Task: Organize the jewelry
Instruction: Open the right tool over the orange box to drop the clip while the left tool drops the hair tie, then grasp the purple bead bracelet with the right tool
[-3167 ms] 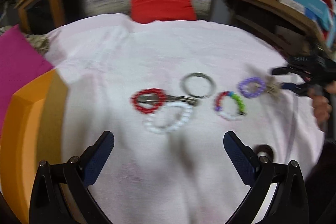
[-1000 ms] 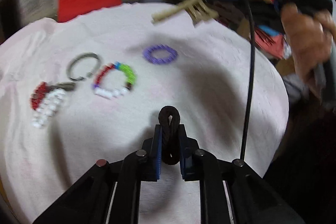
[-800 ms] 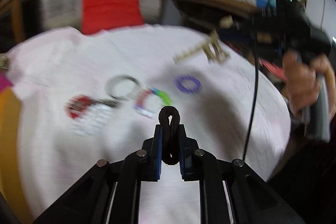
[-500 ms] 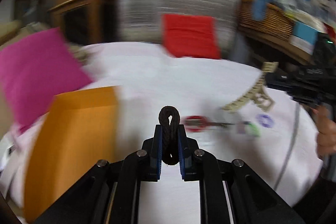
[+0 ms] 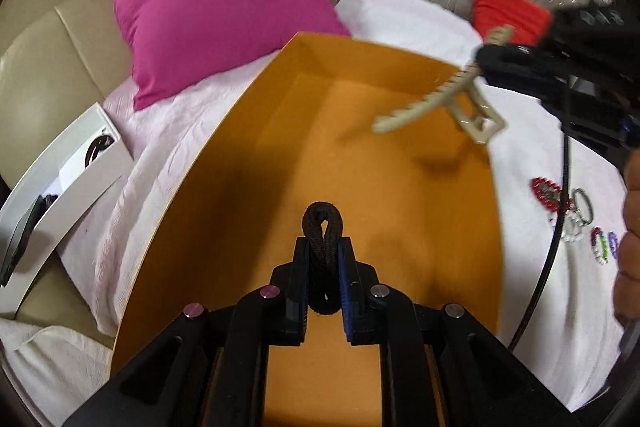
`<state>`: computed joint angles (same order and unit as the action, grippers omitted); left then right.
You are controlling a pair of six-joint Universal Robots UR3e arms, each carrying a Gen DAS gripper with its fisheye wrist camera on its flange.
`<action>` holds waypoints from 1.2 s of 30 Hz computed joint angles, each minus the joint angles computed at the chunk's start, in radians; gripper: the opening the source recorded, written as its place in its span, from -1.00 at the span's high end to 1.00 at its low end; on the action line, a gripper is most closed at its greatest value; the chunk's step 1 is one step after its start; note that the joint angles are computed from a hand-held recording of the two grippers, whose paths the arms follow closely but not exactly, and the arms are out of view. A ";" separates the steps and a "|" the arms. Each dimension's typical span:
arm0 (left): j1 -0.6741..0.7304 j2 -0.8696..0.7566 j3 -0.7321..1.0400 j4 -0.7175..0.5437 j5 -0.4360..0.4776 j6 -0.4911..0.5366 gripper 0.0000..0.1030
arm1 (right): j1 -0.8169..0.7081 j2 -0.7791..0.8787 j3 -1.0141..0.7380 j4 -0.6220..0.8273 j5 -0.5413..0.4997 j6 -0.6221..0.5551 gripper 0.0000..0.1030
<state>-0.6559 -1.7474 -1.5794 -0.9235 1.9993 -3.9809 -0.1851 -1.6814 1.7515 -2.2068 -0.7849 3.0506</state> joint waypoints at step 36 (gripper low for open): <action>-0.163 -0.322 0.425 -0.089 0.051 0.194 -0.32 | -1.127 -0.157 -0.134 1.061 0.082 -1.073 0.38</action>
